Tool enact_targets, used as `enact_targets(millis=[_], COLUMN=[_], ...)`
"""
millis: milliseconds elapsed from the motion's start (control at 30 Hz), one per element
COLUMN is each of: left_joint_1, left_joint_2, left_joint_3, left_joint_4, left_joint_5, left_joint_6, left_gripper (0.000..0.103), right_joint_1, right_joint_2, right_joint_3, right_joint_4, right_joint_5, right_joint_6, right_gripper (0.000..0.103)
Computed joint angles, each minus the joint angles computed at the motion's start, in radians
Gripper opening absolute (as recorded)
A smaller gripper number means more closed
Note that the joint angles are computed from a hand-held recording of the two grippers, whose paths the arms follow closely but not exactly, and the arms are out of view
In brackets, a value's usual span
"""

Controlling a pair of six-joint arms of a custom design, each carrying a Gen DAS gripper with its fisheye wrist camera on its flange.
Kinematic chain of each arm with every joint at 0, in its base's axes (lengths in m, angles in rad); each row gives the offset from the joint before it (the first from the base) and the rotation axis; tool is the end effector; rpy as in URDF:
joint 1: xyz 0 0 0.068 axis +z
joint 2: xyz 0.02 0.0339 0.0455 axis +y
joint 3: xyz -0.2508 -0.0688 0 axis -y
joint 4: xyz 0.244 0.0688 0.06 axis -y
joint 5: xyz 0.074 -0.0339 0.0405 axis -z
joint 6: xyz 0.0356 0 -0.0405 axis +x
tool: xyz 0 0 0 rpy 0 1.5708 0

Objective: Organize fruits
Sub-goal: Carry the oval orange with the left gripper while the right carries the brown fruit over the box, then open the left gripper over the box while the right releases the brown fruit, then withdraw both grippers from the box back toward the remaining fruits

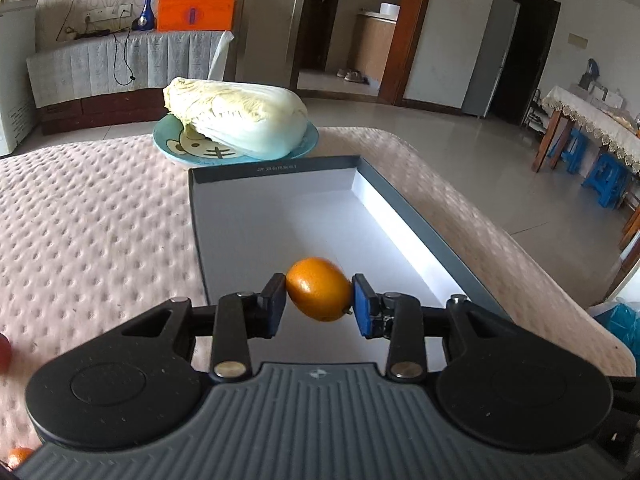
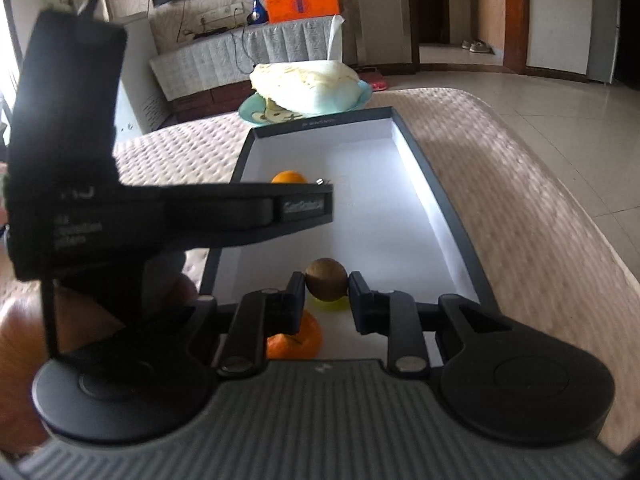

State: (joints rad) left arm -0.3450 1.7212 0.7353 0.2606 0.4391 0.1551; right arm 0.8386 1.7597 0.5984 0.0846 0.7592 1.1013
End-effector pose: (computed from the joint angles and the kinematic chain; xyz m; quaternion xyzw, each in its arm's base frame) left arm 0.2977 -0.1231 0.1207 0.3068 0.8403 -0.2357 0.3798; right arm 0.1965 0.1819 0.0720 0.2078 0.8810 -0.0158 0.4248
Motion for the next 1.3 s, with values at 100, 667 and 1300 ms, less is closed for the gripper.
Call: enact_targets(millis=[100,667,1300], left_joint_1=[0.002,0.235,0.993], left_joint_2=[-0.018,-0.343,-0.405], left_joint_3=[-0.016,-0.093,0.062], left_joint_4=[0.027,-0.149,-0.667], left_joint_5=[-0.018,0.075,0.511], left_joint_6=[0.000,0.088,0.607], left_gripper=[0.058,0.064,0.068], right_joint_1=[0.015,0.076,0.212], right_joint_2=[0.003,0.009,0.101], right_joint_3=[0.012,0.052,0.173], right_joint_4=[-0.025,-0.020,0.104], right_joint_5=[0.035,0.171,0.161], right_joint_6=[0.014,-0.012,-0.129], right_gripper=[0.030,0.049,0.049])
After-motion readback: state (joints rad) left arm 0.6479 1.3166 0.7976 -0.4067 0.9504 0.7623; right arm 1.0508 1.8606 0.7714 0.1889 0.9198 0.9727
